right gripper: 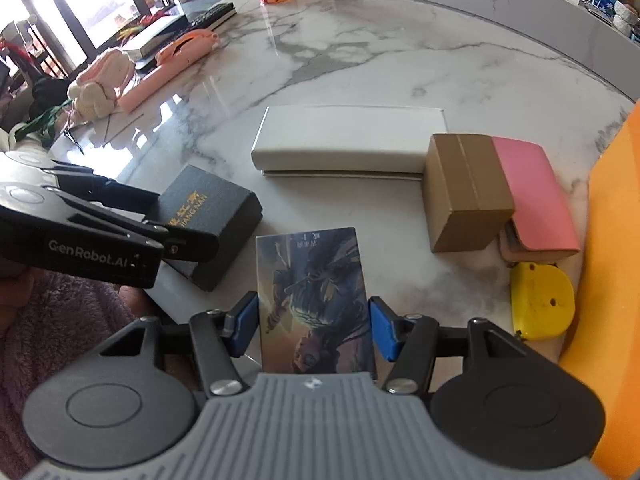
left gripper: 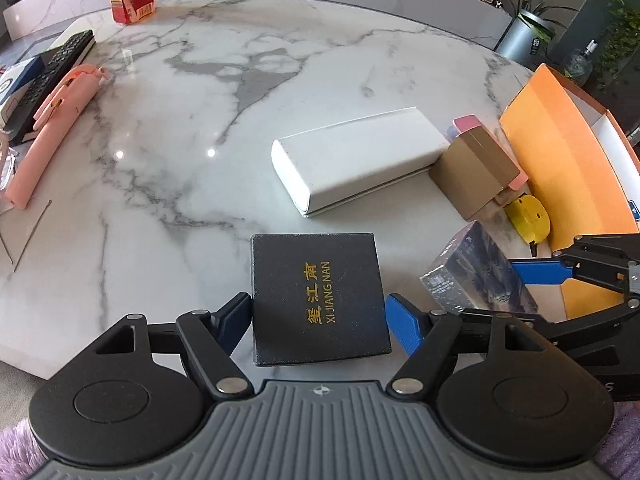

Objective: Organize objects
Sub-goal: 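Carry the black box and photo-card box over the orange box with both tools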

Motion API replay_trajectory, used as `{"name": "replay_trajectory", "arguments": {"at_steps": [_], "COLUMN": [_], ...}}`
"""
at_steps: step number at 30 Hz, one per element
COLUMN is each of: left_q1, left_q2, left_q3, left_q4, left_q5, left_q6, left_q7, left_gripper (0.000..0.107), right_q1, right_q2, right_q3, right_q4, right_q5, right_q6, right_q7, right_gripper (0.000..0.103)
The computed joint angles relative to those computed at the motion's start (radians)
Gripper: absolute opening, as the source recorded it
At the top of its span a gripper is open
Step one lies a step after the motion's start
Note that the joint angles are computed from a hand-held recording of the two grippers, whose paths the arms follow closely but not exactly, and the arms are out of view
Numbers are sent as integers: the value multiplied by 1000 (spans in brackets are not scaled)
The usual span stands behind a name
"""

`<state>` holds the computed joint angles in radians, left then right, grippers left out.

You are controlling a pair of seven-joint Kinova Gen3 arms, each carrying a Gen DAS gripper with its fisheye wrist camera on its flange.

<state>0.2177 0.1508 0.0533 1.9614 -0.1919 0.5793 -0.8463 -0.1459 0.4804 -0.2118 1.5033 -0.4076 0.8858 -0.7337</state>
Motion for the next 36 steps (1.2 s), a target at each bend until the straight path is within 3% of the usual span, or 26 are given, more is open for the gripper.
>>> {"name": "replay_trajectory", "arguments": {"at_steps": [2, 6, 12, 20, 28, 36], "left_q1": [42, 28, 59, 102, 160, 220], "left_q2": [-10, -47, -79, -21, 168, 431], "left_q3": [-15, 17, 49, 89, 78, 35], "left_q4": [1, 1, -63, -262, -533, -863], "left_q5": [-57, -31, -77, -76, 1, 53], "left_q6": [-1, -27, -31, -30, 12, 192], "left_q7": [55, 52, 93, -31, -207, -307], "left_gripper": [85, 85, 85, 85, 85, 85], "right_q1": [31, 96, 175, 259, 281, 250], "right_q2": [-28, -79, -139, -172, -92, 91], "right_q3": [-7, -16, 7, 77, 131, 143], "right_q4": [19, 43, 53, -15, -194, -420], "right_q5": [-27, -101, -221, -314, -194, 23], "right_q6": [-10, -10, 11, 46, 38, 76], "right_q7": [25, 98, 202, 268, 166, -5], "right_gripper": [60, 60, 60, 60, 60, 60]}}
